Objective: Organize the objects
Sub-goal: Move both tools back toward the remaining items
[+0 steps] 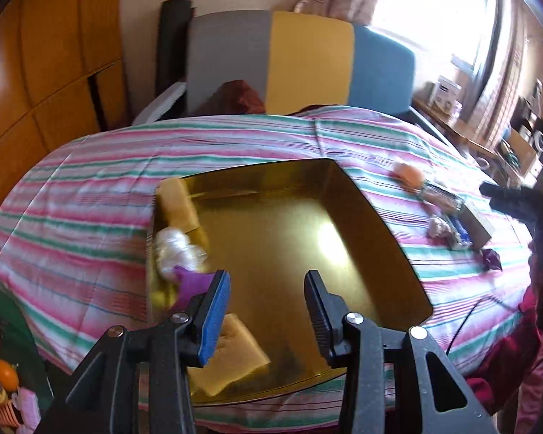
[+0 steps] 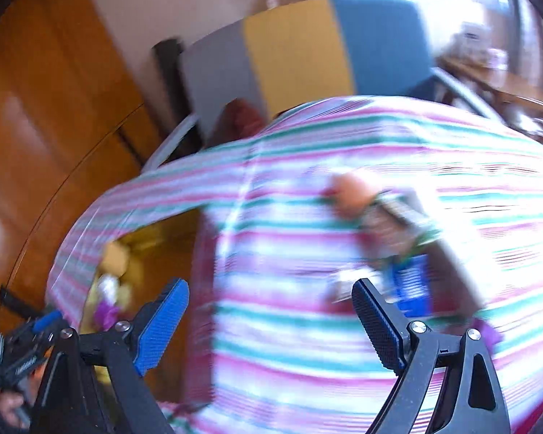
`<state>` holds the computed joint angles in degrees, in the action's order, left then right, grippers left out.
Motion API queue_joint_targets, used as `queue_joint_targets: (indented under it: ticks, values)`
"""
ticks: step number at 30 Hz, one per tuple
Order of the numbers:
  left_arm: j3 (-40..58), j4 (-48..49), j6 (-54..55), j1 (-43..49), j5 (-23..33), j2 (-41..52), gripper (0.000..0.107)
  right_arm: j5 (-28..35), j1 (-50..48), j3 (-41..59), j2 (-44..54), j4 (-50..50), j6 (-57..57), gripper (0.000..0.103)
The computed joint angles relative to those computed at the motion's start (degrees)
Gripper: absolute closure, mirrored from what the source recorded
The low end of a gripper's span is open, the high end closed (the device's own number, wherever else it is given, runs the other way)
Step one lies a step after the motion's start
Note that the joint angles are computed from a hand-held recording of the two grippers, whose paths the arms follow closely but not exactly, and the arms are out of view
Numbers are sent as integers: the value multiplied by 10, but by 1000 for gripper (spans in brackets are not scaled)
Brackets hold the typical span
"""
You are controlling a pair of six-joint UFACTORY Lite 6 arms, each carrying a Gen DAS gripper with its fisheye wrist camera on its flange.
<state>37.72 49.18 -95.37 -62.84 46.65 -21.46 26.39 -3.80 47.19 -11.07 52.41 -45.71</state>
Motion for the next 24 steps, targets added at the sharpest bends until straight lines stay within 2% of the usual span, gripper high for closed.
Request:
queue_joint_targets:
  ticks: [7, 12, 14, 16, 20, 24]
  values:
    - [95, -29, 50, 13, -48, 107, 64, -30, -174, 58, 70, 57, -95, 10]
    - [157, -64, 101, 28, -94, 173, 64, -45, -284, 77, 146, 214, -233, 10]
    - [189, -76, 123, 32, -104, 202, 64, -36, -316, 87, 175, 216, -213, 10]
    - [226, -94, 150, 39, -118, 233, 64, 8, -351, 109, 203, 224, -189, 10]
    - [315, -165, 230, 60, -153, 308, 64, 33, -370, 112, 206, 228, -180, 10]
    - [430, -261, 329, 81, -164, 403, 64, 51, -373, 107, 202, 225, -173, 10]
